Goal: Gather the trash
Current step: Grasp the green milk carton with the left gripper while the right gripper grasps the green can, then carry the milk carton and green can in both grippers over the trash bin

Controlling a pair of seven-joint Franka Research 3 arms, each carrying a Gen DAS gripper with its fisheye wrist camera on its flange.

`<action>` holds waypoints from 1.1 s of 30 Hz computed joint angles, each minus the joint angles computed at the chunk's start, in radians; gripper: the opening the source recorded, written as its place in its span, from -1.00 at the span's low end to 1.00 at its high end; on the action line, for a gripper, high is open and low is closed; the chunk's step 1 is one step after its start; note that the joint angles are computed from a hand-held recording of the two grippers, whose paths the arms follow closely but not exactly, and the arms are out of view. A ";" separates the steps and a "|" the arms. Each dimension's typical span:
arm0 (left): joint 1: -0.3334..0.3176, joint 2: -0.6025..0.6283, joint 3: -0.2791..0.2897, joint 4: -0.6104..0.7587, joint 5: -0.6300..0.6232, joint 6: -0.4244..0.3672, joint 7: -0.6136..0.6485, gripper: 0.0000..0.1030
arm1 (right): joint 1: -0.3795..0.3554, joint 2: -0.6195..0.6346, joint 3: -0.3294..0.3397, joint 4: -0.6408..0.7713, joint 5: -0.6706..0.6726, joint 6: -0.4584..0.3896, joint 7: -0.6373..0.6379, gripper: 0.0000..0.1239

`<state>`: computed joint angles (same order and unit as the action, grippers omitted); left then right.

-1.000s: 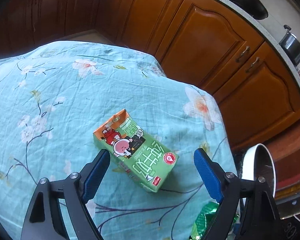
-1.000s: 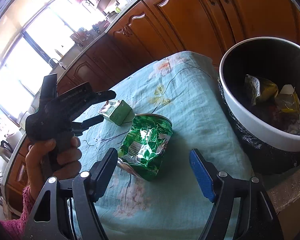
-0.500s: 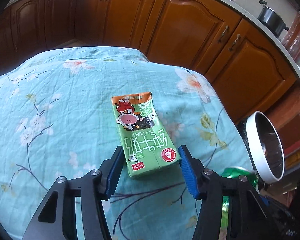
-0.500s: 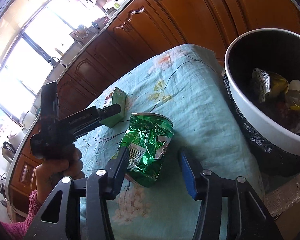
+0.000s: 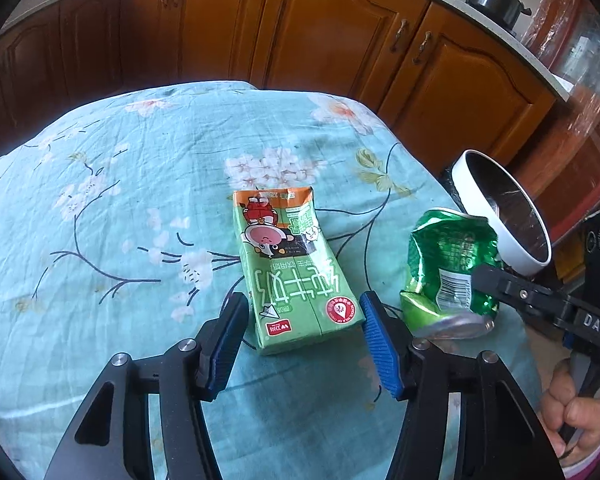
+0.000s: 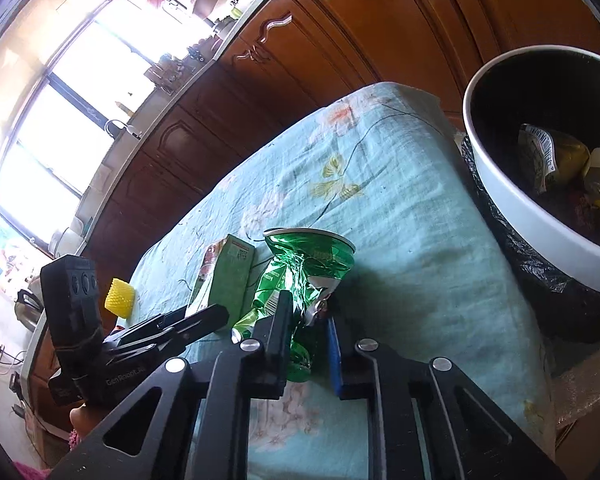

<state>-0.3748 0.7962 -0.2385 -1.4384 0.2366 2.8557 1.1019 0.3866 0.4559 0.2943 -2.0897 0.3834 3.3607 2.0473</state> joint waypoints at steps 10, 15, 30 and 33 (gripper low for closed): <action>-0.041 -0.044 0.032 -0.072 0.053 0.087 -0.092 0.02 | 0.378 -0.109 -0.345 -0.097 0.180 0.013 -0.044 -0.81; -0.041 -0.090 0.006 -0.129 0.072 0.124 -0.063 0.01 | 0.651 -0.140 -0.592 -0.137 0.375 0.028 -0.163 -0.81; -0.104 -0.044 0.016 -0.045 0.074 -0.012 -0.025 0.06 | 0.595 -0.198 -0.507 -0.203 0.531 0.101 -0.299 -0.81; -0.133 -0.006 0.042 0.030 0.084 -0.060 -0.051 0.17 | 0.510 -0.206 -0.427 -0.221 0.501 0.117 -0.277 -0.81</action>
